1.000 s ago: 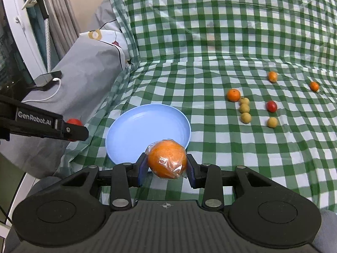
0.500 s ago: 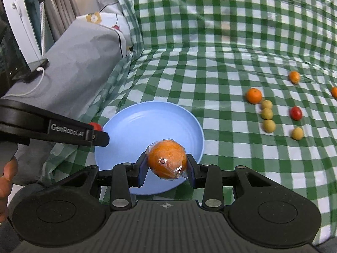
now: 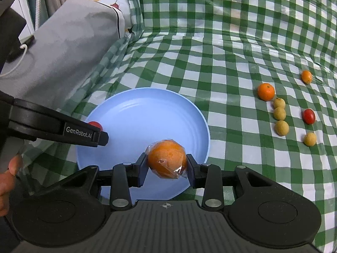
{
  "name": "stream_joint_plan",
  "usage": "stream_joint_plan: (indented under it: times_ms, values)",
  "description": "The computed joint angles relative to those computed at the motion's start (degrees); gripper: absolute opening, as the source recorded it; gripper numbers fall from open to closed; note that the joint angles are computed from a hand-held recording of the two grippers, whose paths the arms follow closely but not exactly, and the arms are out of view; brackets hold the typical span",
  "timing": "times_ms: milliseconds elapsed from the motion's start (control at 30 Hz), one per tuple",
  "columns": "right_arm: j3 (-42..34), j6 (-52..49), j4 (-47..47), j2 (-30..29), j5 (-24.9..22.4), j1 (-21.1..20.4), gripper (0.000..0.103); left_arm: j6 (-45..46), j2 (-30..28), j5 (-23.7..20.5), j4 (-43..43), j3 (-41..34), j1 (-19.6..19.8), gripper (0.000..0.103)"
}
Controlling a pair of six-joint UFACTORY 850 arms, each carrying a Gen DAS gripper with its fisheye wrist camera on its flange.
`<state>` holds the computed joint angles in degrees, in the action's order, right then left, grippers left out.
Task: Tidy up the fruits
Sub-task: 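Open the right tool over the plate while the left tool releases the tomato onto it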
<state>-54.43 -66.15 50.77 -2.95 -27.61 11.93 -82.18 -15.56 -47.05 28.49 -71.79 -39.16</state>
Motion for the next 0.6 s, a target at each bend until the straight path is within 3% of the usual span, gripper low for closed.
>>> stream_joint_plan:
  times_ms: [133,167,200,267,333,400,600]
  values:
    - [-0.6,-1.1,-0.3,-1.0,1.2,0.6,0.040,0.3,-1.3,-1.0,1.6,-1.1,0.1,0.034]
    - [-0.7,-1.6,-0.1,-1.1,1.6,0.8,0.040,0.7,-1.6,-1.3,2.1,-1.5,0.1,0.052]
    - [-0.8,-1.7,-0.1,-1.3,2.1,1.0,0.040,1.2,-1.9,-1.8,2.3,-2.0,0.1,0.080]
    - [-1.2,-1.5,-0.2,-1.3,2.8,1.3,0.049,0.0,-1.6,-1.9,3.7,-2.3,-0.3,0.102]
    - [-1.5,-0.9,-0.2,-0.7,2.6,1.0,0.076,-3.0,-1.0,-3.2,6.9,-2.2,-1.6,0.102]
    - [-0.8,-1.2,0.1,1.0,2.7,0.6,0.085,-1.9,-0.5,-4.3,6.0,-2.6,-2.3,0.102]
    - [2.7,2.7,-5.8,7.8,-3.1,-2.4,0.093,-8.2,3.5,-9.7,6.0,-1.2,-7.1,0.103]
